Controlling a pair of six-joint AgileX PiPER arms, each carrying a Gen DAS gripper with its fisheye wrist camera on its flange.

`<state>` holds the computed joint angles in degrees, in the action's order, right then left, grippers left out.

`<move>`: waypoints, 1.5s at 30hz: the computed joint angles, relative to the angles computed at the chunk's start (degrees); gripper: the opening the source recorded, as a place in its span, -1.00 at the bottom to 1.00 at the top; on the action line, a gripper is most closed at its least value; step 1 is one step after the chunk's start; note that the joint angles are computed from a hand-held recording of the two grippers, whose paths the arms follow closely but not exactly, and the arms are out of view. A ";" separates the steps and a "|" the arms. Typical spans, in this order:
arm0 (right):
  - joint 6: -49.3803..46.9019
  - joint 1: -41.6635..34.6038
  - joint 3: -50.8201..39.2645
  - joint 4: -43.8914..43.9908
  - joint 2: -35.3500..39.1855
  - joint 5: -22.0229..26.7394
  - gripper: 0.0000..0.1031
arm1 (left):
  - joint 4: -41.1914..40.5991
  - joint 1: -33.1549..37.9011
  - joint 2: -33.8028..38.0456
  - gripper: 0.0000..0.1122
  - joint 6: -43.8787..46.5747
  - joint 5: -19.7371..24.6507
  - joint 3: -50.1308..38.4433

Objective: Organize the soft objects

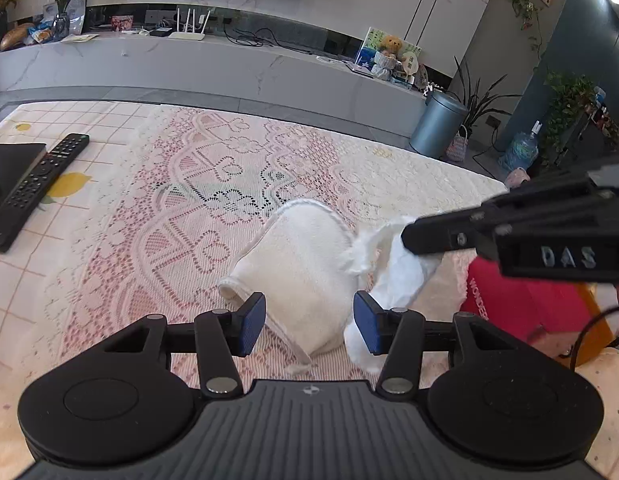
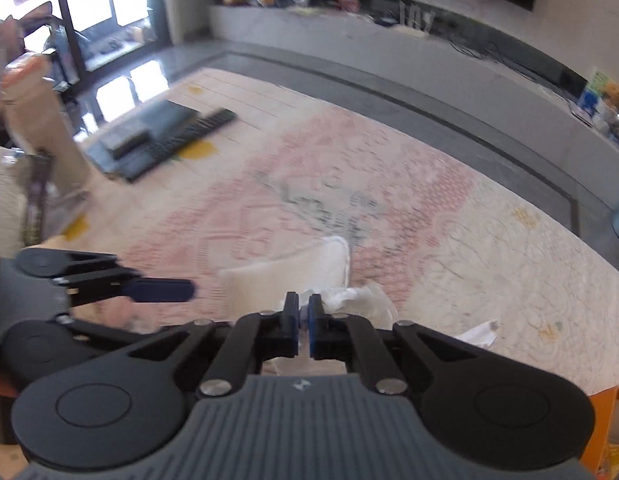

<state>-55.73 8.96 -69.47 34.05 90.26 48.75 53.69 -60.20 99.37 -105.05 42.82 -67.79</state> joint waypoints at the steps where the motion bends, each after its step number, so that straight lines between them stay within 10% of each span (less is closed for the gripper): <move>1: -0.23 -0.03 1.94 0.95 -1.70 0.35 -0.97 | -0.49 -0.83 -0.56 0.04 -0.31 1.10 0.20; 6: -0.54 -3.42 13.81 4.82 -9.96 -0.40 -0.97 | -3.39 -4.21 -2.90 0.04 -2.08 4.56 1.41; 18: -7.04 -26.99 29.55 12.60 -24.21 15.05 -0.96 | -4.16 -10.90 -2.02 0.04 -4.54 5.15 -1.31; 21: -8.60 -26.40 29.23 12.56 -24.30 13.23 -0.69 | -5.50 -11.51 -1.58 0.04 -4.01 6.90 -2.12; 24: -10.12 -24.30 26.90 12.95 -21.52 10.86 -0.01 | -7.09 -11.71 -1.24 0.04 -1.91 9.50 -3.26; 31: -16.32 -8.96 17.94 -2.15 -12.99 1.02 0.02 | -11.51 -9.19 -0.77 0.04 6.37 11.49 -5.31; 36: -20.75 -3.81 9.24 -8.59 -3.56 0.97 0.86 | -13.29 -6.13 -1.30 0.04 9.08 8.43 -3.78; 45: -6.03 7.40 -9.82 -28.32 14.82 7.23 0.94 | -17.47 -1.83 0.02 0.04 13.40 2.56 -2.06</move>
<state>-61.75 16.36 -79.29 5.74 105.08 55.98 36.22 -62.03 99.39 -91.65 45.38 -69.85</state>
